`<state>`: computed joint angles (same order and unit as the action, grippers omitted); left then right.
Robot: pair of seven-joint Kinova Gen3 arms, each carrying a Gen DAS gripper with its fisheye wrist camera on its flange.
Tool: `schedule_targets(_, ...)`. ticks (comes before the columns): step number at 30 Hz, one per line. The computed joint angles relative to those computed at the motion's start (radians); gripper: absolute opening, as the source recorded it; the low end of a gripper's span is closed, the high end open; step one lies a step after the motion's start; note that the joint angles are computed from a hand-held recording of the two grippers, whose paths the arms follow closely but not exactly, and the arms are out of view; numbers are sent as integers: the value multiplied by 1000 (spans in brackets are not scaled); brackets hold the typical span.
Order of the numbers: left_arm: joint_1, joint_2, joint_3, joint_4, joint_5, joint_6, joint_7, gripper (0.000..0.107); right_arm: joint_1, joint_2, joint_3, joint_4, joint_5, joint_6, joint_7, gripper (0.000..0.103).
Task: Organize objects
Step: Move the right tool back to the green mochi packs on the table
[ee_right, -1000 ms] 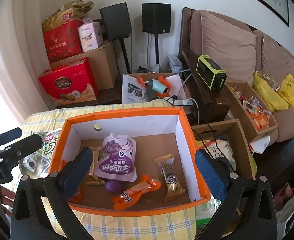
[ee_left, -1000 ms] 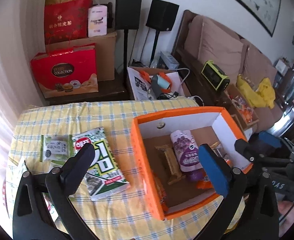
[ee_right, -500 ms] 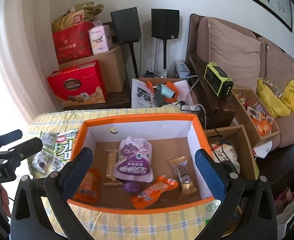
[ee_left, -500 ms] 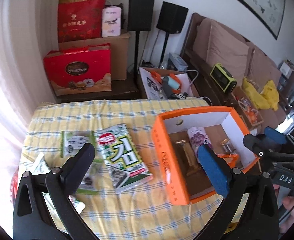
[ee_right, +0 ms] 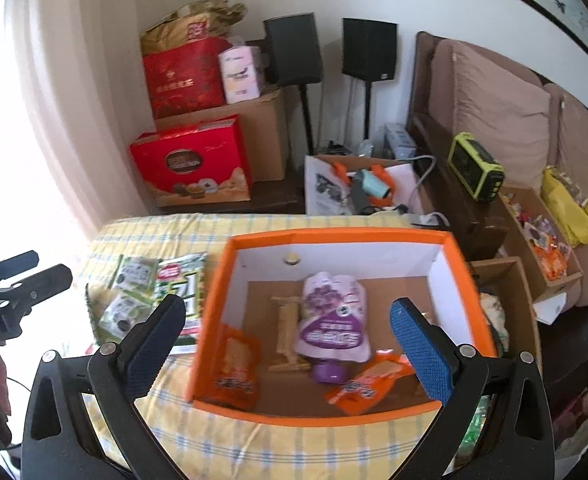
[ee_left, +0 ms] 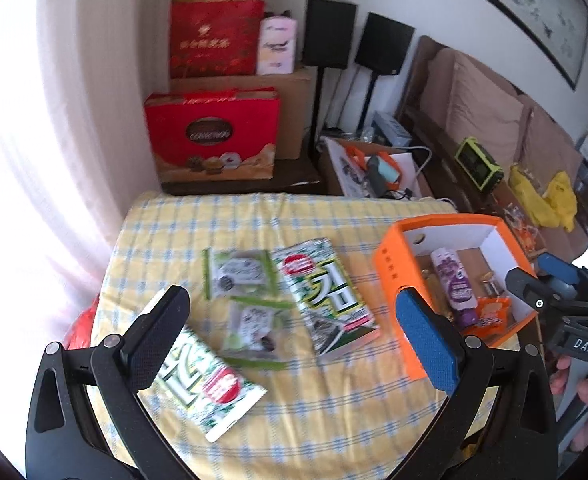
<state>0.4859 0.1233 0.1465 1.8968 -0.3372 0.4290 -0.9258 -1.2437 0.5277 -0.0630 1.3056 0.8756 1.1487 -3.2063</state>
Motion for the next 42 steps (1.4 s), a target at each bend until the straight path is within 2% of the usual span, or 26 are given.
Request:
schedule_targets(5,-49,-19,-21,55,8,-6,-12,103,1,34,0,-56,-13,-22,45,103)
schedule_targets(11,-137,-25,-29,113,92,-27,-91,103,-5,84,15,-139,-54,-60,128,103)
schedule_targets(22,-195,-11,-65,171,109,-62,-115,103,-20,198,68,-312,-173,-108,272,103)
schedule_targets(26,-231,-11,-58,175,160,-79,-175,103,-20,243,84,-378,-218,-108,320,103)
schedule_targets(29,-243,-4,-62,170,178,-82,-202,103,-10,274,86,-424,-265,-120,354,96)
schedule_targets(34,-270,17,-60,160,237,-92,-268,100,8,346,92,-544,-351,-85,436,75)
schedule_targets(37,-281,33,-58,150,266,-95,-302,99,18,374,98,-582,-396,-88,460,71)
schedule_targets(42,-285,53,-59,145,296,-110,-340,99,20,435,115,-677,-442,-51,500,70)
